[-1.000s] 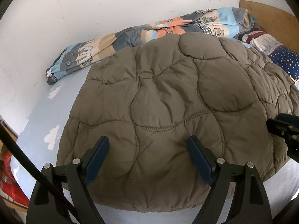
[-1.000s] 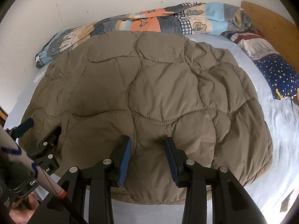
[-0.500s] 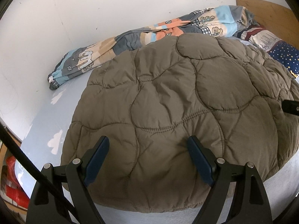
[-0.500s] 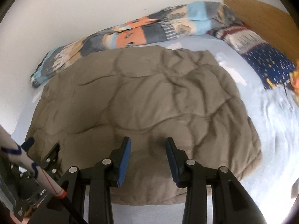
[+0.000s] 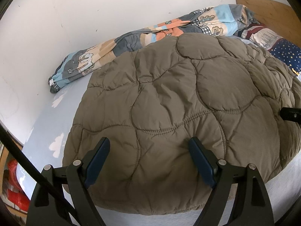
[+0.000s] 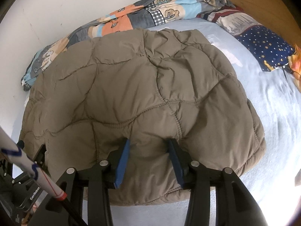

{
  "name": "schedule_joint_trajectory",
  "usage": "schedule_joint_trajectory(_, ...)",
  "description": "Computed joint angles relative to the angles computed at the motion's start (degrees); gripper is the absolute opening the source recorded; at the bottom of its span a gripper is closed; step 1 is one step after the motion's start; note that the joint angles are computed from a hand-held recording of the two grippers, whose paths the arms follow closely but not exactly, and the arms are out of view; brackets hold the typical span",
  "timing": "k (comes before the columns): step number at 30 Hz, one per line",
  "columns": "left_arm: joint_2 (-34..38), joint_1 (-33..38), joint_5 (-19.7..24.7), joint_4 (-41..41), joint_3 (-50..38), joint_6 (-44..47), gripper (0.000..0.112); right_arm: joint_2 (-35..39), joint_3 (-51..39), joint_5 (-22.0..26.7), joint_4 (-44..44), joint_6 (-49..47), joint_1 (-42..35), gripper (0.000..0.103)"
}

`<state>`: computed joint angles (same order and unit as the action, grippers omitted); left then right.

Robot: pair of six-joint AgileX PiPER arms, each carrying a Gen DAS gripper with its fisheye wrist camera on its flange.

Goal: Fold large clothes

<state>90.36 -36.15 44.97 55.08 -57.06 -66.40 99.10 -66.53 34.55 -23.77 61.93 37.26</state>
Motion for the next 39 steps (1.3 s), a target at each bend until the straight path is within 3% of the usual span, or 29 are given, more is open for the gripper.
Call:
schedule_joint_trajectory(7,-0.16,-0.18,0.29,0.14,0.15,0.02,0.085,-2.87,2.46,-0.38,-3.16,3.27,0.44,0.048)
schedule_joint_trajectory(12,-0.06,-0.41,0.52,0.3,0.1,-0.26,0.085,-5.54,4.93,3.41,-9.69,11.83,0.14,0.048)
schedule_joint_trajectory(19,0.12,-0.14,0.58,-0.19,-0.14,0.29,0.087,-4.98,7.24,0.36,1.6,4.16,-6.55,0.049)
schedule_joint_trajectory(29,-1.9,2.48,-1.94,-4.11,0.96,4.02,0.088,-2.76,5.25,1.26,3.55,1.74,-7.45,0.051)
schedule_joint_trajectory(39,-9.21,9.87,-4.49,-9.95,4.02,6.97,0.088,-6.38,6.31,6.48,-14.41,16.28,2.21,0.051)
